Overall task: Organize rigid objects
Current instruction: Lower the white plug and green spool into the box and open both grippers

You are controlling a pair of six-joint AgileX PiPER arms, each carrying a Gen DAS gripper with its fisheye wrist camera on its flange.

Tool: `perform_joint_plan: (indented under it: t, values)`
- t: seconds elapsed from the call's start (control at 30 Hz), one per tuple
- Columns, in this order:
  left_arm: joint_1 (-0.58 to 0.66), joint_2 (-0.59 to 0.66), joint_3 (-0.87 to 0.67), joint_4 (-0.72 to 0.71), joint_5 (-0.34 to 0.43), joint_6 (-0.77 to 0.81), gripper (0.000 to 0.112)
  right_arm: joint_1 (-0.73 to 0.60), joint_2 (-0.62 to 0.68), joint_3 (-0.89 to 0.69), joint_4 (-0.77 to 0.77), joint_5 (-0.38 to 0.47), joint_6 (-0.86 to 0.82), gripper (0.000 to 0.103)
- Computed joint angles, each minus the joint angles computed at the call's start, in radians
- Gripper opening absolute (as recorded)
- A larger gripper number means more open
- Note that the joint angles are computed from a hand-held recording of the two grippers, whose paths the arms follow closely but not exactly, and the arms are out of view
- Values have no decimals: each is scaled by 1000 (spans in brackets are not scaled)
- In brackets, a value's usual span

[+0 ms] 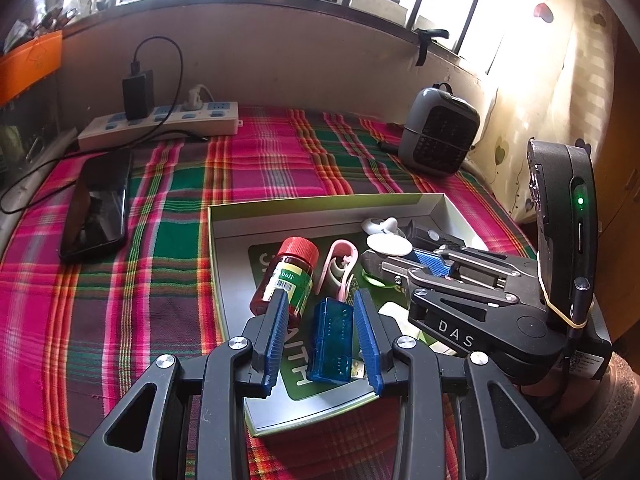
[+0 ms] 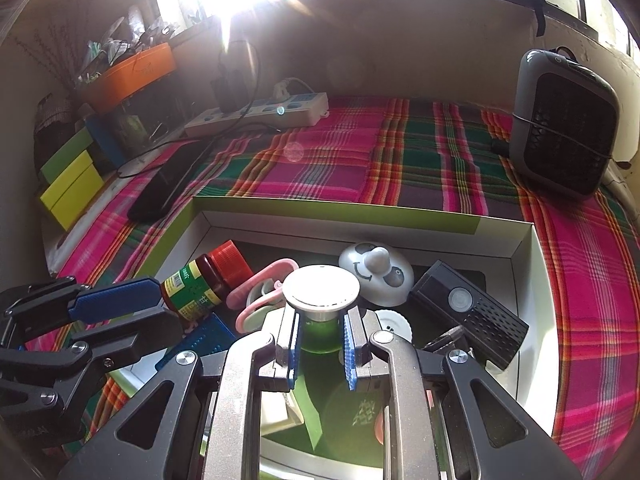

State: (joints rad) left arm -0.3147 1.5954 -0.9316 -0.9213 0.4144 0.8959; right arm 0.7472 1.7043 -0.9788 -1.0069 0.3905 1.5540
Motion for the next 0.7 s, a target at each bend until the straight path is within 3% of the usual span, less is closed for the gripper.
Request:
perform_joint_plan:
  t: [0.1, 0.3, 0.7]
  values:
    - [-4, 2, -4, 22, -6, -24, 33, -2, -6, 11, -16, -11, 22, 20]
    - [-13, -1, -2, 60, -18, -63, 34, 3, -20, 30, -50, -26, 59, 48]
    - [-26, -32, 24, 123, -46, -139, 40, 35, -45, 52, -109, 14, 146, 49]
